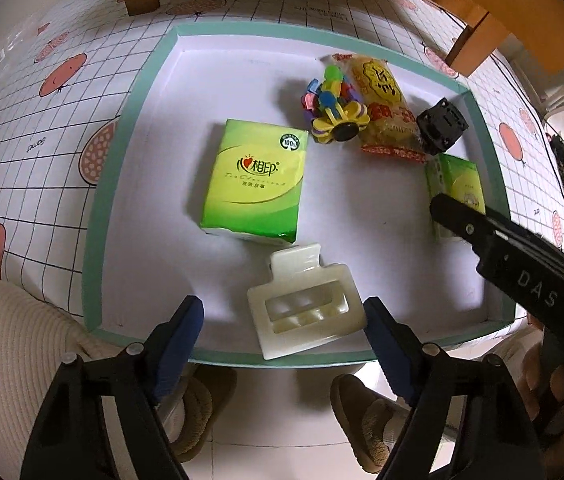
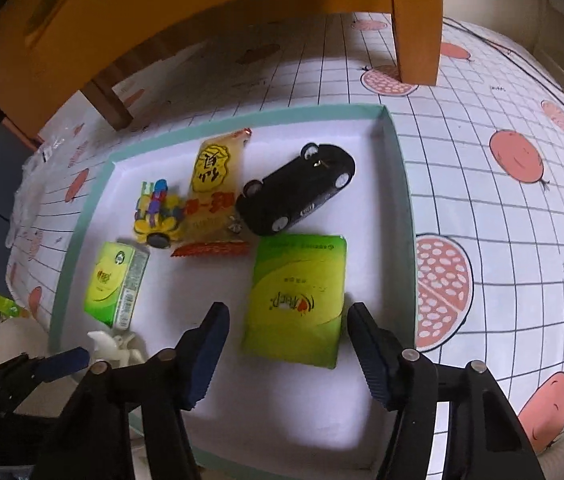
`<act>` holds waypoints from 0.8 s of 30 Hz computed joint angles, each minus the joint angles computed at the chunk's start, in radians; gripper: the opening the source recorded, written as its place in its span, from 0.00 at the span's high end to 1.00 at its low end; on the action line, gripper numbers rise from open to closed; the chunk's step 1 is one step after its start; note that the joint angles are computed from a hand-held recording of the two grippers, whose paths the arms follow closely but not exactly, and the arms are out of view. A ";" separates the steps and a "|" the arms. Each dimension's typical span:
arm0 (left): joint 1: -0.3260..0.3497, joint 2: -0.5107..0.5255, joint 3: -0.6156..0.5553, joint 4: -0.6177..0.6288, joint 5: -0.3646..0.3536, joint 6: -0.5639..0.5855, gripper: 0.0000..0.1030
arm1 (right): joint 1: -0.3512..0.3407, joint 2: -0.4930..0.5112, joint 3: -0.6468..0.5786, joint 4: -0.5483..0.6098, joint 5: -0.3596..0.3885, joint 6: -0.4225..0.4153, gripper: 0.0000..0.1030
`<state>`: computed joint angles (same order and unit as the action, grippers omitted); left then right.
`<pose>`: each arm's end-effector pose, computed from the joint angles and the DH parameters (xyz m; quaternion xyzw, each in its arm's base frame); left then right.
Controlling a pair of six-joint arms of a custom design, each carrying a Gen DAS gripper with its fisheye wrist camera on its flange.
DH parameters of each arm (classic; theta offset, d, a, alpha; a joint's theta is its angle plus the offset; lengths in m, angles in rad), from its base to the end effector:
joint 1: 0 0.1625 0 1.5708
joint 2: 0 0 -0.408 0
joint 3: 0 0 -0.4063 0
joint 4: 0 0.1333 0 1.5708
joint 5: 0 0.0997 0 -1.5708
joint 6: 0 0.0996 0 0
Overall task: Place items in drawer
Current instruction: 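Grasp the green tissue pack with the right tool while the left tool grasps the white plastic holder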
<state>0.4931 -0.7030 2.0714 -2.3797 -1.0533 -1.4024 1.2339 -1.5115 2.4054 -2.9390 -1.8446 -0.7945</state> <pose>-0.2937 -0.3651 -0.0980 -0.0805 0.9283 -0.1459 0.3323 -0.0355 -0.4232 0.2133 0.1872 -0.9451 0.1254 0.2367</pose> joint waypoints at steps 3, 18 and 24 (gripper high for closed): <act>0.008 0.014 -0.011 -0.002 -0.010 0.009 0.23 | 0.018 0.026 -0.001 -0.041 -0.033 -0.009 0.37; 0.011 0.082 -0.083 0.050 0.006 0.005 0.29 | 0.054 0.095 0.030 -0.229 -0.120 -0.086 0.52; 0.009 0.080 -0.071 0.030 0.013 -0.012 0.34 | 0.047 0.092 0.039 -0.243 -0.110 -0.091 0.52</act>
<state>0.5023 -0.6232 2.0000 -2.3492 -1.0404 -1.4148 1.2811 -1.4197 2.4445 -3.1816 -1.9550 -0.8856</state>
